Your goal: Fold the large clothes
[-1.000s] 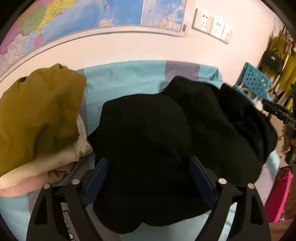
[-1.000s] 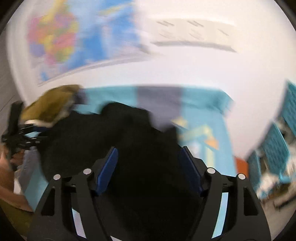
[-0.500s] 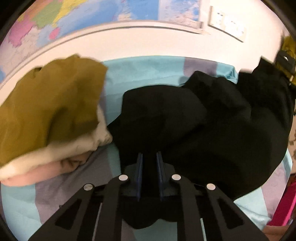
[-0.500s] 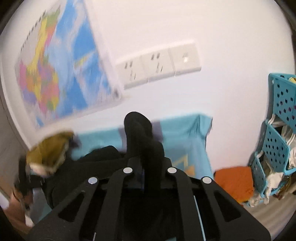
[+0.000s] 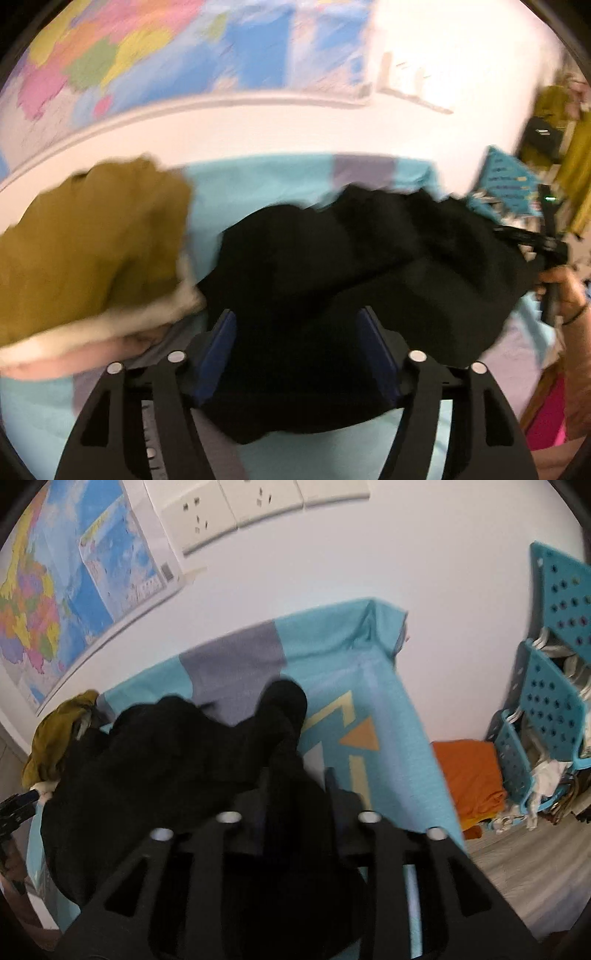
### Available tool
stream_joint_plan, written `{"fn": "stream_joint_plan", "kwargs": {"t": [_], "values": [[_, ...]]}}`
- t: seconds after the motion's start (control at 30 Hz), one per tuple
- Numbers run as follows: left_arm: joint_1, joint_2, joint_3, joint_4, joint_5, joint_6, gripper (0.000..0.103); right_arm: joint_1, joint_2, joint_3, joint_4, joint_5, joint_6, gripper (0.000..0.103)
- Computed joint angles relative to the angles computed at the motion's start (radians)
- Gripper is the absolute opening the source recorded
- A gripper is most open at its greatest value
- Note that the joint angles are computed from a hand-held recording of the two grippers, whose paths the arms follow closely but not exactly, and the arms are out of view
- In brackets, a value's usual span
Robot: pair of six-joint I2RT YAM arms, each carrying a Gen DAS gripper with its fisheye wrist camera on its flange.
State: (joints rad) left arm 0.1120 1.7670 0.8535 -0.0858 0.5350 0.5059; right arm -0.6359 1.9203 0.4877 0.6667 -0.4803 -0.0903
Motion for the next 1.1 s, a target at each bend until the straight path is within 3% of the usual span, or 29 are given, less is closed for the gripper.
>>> {"fn": "stream_joint_plan", "kwargs": {"t": [0.03, 0.07, 0.17, 0.23, 0.27, 0.33, 0.37, 0.4, 0.47, 0.5, 0.53, 0.67, 0.7, 0.73, 0.83, 0.87, 0.9, 0.97, 1.03, 1.1], "values": [[-0.011, -0.019, -0.014, -0.008, 0.016, 0.015, 0.078, -0.006, -0.042, -0.026, 0.013, 0.002, 0.009, 0.048], [-0.041, -0.034, -0.033, 0.002, 0.011, 0.031, 0.081, -0.014, -0.077, -0.068, 0.056, -0.001, 0.019, 0.054], [-0.132, -0.009, -0.053, 0.035, -0.075, 0.045, 0.08, -0.03, -0.23, -0.183, 0.1, -0.077, 0.014, 0.055], [-0.17, 0.055, -0.017, 0.021, -0.137, 0.028, 0.063, 0.022, -0.359, -0.251, 0.053, -0.117, -0.037, 0.055], [-0.177, 0.099, 0.016, 0.003, -0.153, 0.014, 0.059, 0.08, -0.431, -0.28, 0.009, -0.123, -0.074, 0.055], [-0.165, 0.132, 0.019, 0.044, -0.157, -0.019, 0.04, 0.188, -0.494, -0.301, -0.049, -0.117, -0.115, 0.055], [-0.158, 0.132, 0.019, 0.067, -0.159, -0.048, 0.024, 0.257, -0.494, -0.302, -0.064, -0.109, -0.127, 0.055], [-0.142, 0.13, 0.026, 0.067, -0.156, -0.072, 0.001, 0.31, -0.478, -0.299, -0.062, -0.099, -0.13, 0.052], [-0.074, 0.13, 0.074, 0.007, -0.091, -0.104, 0.001, 0.413, -0.42, -0.286, -0.035, -0.086, -0.119, 0.048], [-0.054, 0.113, 0.066, 0.031, -0.093, -0.121, 0.0, 0.47, -0.372, -0.267, -0.031, -0.068, -0.135, 0.044], [-0.038, 0.093, 0.042, 0.073, -0.11, -0.124, 0.0, 0.523, -0.333, -0.257, -0.01, -0.033, -0.13, 0.044], [0.026, 0.132, 0.087, -0.01, -0.079, -0.087, 0.001, 0.617, -0.17, -0.178, 0.017, -0.001, -0.085, 0.051], [0.028, 0.125, 0.069, 0.004, -0.081, -0.077, 0.009, 0.637, -0.136, -0.148, 0.002, -0.002, -0.072, 0.056], [0.029, 0.122, 0.06, 0.005, -0.075, -0.073, 0.021, 0.652, -0.112, -0.131, 0.001, 0.014, -0.067, 0.054], [0.023, 0.124, 0.052, -0.003, -0.046, -0.059, 0.037, 0.687, -0.061, -0.101, 0.025, 0.063, -0.04, 0.028], [0.014, 0.125, 0.051, -0.011, -0.042, -0.051, 0.038, 0.692, -0.066, -0.095, 0.021, 0.068, -0.028, 0.021], [0.006, 0.118, 0.041, -0.001, -0.045, -0.049, 0.038, 0.681, -0.098, -0.114, 0.063, 0.039, -0.004, 0.005], [-0.002, 0.109, 0.018, 0.035, -0.04, -0.044, 0.041, 0.672, -0.151, -0.14, 0.137, -0.003, 0.052, 0.005], [0.002, 0.105, 0.028, 0.028, 0.0, -0.049, 0.056, 0.687, -0.146, -0.132, 0.184, -0.005, 0.085, 0.005], [0.011, 0.121, 0.059, -0.021, 0.049, -0.034, 0.067, 0.73, -0.058, -0.059, 0.121, 0.041, 0.067, 0.005]]}}
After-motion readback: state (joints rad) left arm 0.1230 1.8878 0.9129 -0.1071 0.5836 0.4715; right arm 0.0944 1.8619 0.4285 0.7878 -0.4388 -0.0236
